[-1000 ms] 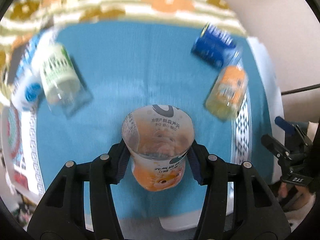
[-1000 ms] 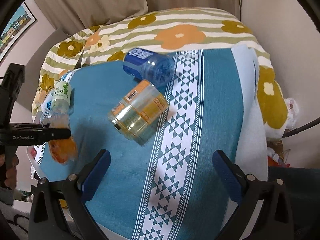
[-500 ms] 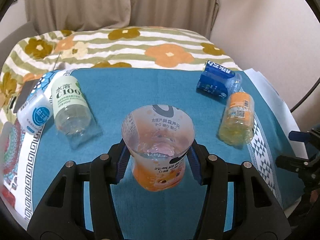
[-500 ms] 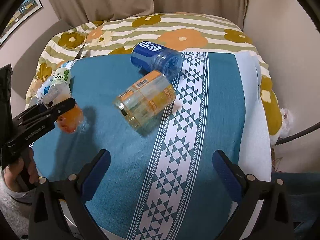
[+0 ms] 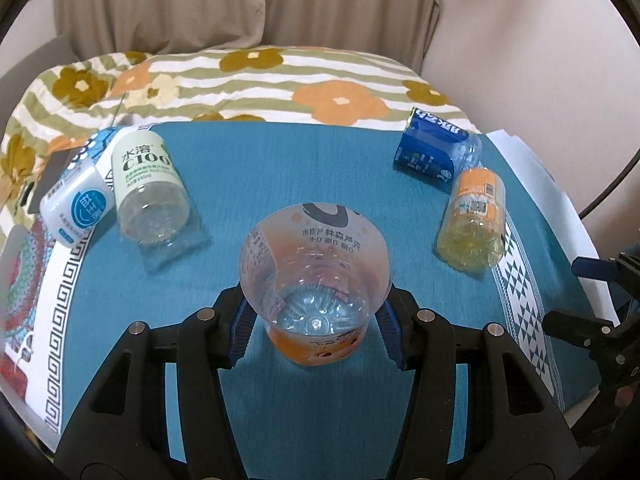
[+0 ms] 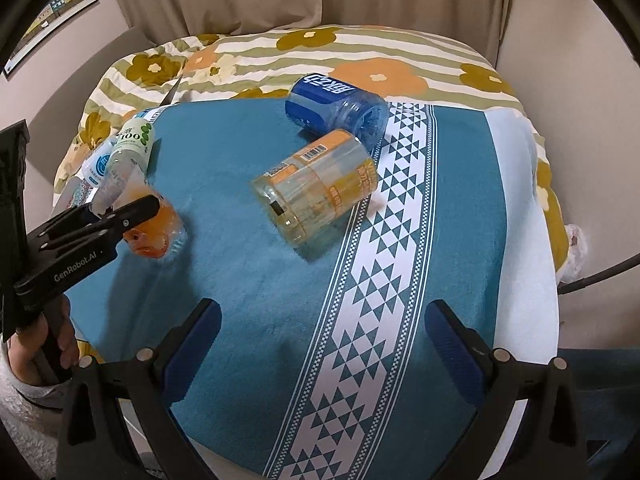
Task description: Flip cup upright
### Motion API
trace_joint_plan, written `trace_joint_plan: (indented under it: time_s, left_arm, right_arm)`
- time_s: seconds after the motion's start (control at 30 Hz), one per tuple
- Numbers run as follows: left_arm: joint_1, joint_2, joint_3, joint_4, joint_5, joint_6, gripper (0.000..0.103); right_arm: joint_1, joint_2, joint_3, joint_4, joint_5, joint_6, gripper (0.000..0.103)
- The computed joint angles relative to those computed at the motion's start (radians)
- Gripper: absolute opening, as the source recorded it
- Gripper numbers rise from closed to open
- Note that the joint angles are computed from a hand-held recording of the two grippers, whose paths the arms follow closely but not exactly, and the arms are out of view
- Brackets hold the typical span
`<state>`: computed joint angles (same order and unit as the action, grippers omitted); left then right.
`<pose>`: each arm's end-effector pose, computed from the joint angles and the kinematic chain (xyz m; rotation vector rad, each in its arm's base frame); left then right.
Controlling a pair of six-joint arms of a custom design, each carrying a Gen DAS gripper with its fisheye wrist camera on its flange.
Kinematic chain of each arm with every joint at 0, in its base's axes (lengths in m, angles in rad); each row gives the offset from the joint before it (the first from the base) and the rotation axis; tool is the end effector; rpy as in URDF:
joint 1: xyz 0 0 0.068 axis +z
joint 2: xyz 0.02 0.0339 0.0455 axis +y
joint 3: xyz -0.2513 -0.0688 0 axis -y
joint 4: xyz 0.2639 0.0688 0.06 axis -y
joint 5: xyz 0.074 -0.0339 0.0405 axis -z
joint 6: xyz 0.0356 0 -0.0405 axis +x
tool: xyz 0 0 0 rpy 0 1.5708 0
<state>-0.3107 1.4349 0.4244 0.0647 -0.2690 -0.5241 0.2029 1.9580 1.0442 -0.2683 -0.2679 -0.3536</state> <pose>0.2318 -0.0645 0.0830 -0.3698 2.4406 -0.0179 0.3553 0.0827 0.0736 -0.8156 2.5928 0.3248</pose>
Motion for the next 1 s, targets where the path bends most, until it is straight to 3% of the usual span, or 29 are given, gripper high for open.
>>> trace_joint_plan:
  time_s: [0.17,0.2,0.3,0.33,0.63,0.8,1.0]
  left_arm:
    - [0.006,0.006,0.011,-0.036,0.018,0.000,0.060]
    - [0.007,0.012,0.014,-0.041,0.021,-0.002,0.064]
    - [0.005,0.020,0.005,-0.035,0.014,-0.007,0.098]
    - [0.004,0.015,-0.002,-0.028,0.009,-0.010,0.101]
    - [0.013,-0.053,-0.006,-0.110,0.018,0.008,0.101]
    - [0.011,-0.232,-0.012,-0.277,0.017,0.007,0.101]
    - [0.025,-0.551,0.010,-0.591,0.053,0.008,0.103]
  right_arm:
    - [-0.003,-0.006,-0.003,-0.002,-0.007,0.012,0.102]
    - [-0.004,-0.005,-0.004,0.001,-0.008,0.015,0.102]
    - [-0.003,-0.005,-0.008,0.007,-0.006,0.022,0.102]
    - [-0.002,-0.007,-0.012,0.008,-0.005,0.024,0.102]
    - [-0.002,-0.039,-0.042,0.017,0.001,0.053,0.102]
    - [0.020,-0.126,-0.086,0.021,0.016,0.101,0.102]
    - [0.093,-0.299,-0.141,-0.011,0.074,0.185,0.102]
